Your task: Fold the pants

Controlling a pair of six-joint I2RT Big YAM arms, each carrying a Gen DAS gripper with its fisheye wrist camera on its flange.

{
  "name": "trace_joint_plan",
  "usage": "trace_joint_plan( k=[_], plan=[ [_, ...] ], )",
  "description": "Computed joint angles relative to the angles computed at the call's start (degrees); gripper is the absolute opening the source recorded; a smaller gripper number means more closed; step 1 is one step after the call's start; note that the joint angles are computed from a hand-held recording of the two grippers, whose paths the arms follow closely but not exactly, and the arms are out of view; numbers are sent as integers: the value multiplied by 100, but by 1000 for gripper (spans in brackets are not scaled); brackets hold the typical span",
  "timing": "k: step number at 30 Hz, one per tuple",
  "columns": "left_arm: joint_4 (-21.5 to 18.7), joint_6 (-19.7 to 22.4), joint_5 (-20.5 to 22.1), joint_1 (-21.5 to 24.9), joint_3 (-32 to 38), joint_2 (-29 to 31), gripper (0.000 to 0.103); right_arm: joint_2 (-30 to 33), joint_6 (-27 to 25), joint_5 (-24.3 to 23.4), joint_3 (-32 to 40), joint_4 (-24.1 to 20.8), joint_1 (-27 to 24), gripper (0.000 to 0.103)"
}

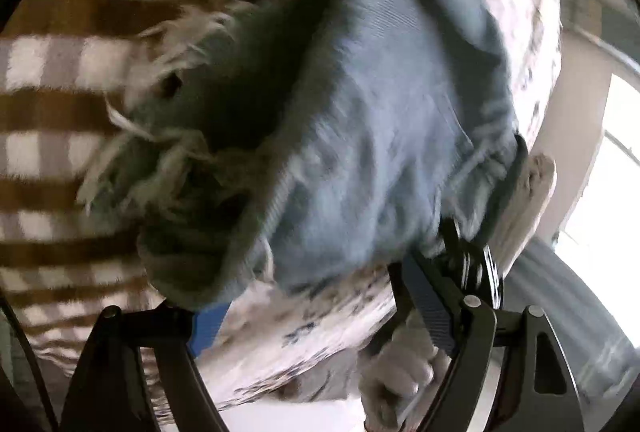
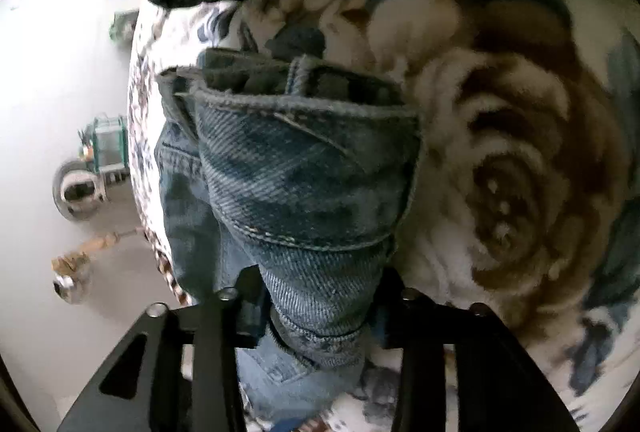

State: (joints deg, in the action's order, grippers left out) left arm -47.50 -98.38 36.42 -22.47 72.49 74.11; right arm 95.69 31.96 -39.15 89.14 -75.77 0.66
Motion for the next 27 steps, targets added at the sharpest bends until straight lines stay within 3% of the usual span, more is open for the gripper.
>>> trace_joint_plan(
  k=[3,6,7,8,10,12,13,14,16,17,20,23,27],
  plan=[
    [216,-126,55,65,-220,-122,80,113,-485,-18,250,-470,-15,60],
    [153,-73,64,104,-275,-230,80,-40,-674,-76,149,-517,-68,70],
    [146,-111,47,103,-308,-268,80,-103,-663,-65,75,-471,-97,80],
    [167,-178,32,111,-385,-325,80,-153,-597,-36,-16,-355,-132,83],
    [283,-491,-105,67,-497,-370,80,-119,-516,-8,-73,-271,-167,83],
    [276,-665,-346,52,-555,-439,78,-57,-263,-26,-145,97,-221,83],
    [312,-695,-510,28,-570,-449,67,5,-179,-23,-119,243,-222,83],
    [214,-574,-579,46,-531,-440,46,32,-143,-44,-115,361,-237,83],
    [20,-185,-584,119,-449,-386,29,42,13,17,-129,753,-208,80],
    [9,-41,-537,169,-448,-388,25,66,69,127,-92,880,-171,61],
    [-359,741,-396,304,-189,-319,17,72,252,324,14,883,-101,39],
    [-827,1536,-244,450,161,-322,13,-206,823,374,-132,1093,-31,32],
    [-1610,2686,-211,693,577,-420,12,-1032,1821,404,-757,1406,53,30]
  ],
)
